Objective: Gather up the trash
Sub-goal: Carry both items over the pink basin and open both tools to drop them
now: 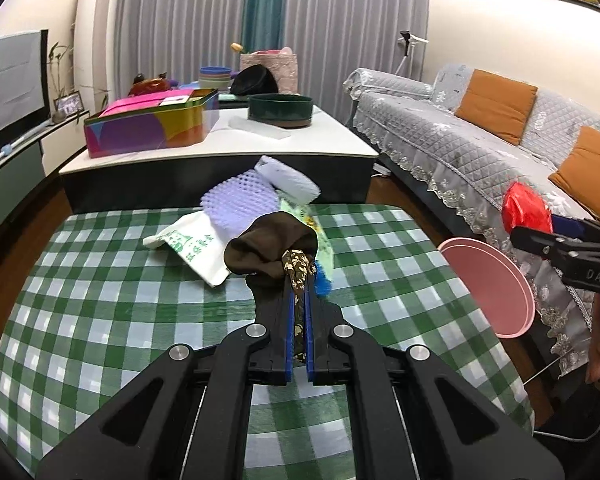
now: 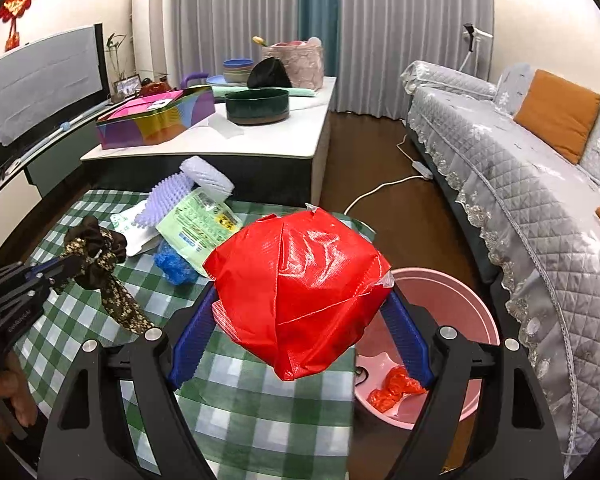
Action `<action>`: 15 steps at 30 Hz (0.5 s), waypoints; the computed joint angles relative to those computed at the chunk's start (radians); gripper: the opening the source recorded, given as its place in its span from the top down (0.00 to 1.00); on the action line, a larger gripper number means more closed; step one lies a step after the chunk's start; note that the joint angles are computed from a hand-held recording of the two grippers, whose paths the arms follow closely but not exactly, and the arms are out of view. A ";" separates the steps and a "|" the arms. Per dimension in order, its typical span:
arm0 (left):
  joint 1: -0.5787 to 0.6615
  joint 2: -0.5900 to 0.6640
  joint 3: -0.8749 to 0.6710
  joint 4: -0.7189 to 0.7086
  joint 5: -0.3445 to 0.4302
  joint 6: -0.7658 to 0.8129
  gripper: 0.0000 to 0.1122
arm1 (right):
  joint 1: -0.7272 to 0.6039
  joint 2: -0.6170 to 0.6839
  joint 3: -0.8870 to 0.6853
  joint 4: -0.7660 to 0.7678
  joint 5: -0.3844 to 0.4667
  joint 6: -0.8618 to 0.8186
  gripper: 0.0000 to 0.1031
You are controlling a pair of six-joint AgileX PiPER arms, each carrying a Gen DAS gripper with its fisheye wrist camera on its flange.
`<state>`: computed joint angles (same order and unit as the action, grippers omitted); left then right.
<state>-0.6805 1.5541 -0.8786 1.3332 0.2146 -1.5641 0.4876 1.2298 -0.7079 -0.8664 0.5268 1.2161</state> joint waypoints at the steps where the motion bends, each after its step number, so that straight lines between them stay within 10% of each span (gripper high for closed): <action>1: -0.006 0.000 -0.001 0.000 0.003 0.001 0.96 | -0.009 -0.006 0.013 -0.007 -0.008 0.009 0.23; 15: -0.084 0.065 -0.062 -0.034 0.025 0.039 0.96 | -0.160 -0.072 0.092 -0.028 -0.080 0.000 0.23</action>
